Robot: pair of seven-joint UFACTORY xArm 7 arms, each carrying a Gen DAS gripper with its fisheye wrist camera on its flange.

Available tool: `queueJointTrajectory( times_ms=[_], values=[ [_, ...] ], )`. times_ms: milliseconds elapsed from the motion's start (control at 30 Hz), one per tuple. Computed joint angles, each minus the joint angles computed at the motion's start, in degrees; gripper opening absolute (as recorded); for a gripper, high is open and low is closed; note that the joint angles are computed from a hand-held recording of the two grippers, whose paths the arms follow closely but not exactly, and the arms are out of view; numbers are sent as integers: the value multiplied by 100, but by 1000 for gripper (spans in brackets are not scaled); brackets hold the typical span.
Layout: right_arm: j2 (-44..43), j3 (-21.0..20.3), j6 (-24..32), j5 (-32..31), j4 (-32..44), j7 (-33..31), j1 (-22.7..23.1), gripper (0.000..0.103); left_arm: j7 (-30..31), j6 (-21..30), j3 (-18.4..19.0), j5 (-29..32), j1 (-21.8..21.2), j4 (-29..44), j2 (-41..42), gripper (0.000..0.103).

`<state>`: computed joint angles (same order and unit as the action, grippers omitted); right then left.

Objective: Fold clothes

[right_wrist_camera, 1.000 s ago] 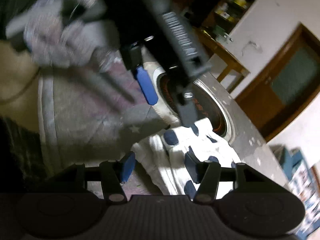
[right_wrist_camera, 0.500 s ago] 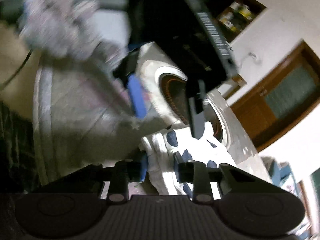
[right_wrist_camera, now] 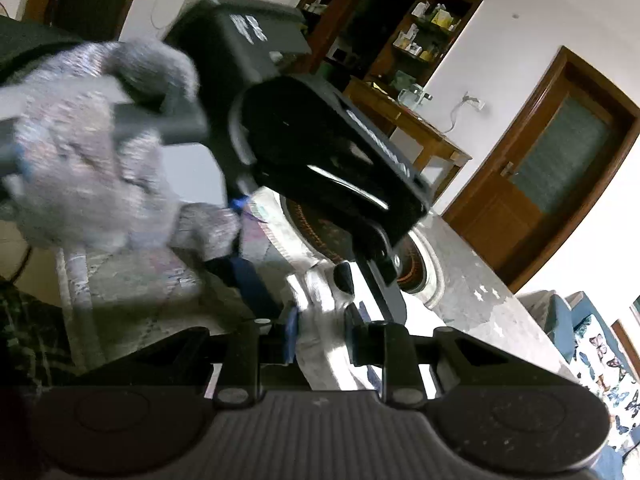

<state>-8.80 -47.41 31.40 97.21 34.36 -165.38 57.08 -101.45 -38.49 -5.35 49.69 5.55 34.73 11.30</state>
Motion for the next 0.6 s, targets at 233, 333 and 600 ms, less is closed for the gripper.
queueJointTrajectory(
  times_ms=[233, 333, 600],
  values=[
    [166, 292, 312, -568, 1, 574, -615, 28, 112, -45, -35, -151, 55, 57, 248, 37],
    [136, 413, 446, -1040, 19, 1219, -921, 32, 224, 38, -59, -141, 77, 76, 255, 35],
    [871, 528, 1046, -1401, 1113, 3490, -1838, 32, 478, 302, -125, -161, 85, 158, 192, 35]
  ],
)
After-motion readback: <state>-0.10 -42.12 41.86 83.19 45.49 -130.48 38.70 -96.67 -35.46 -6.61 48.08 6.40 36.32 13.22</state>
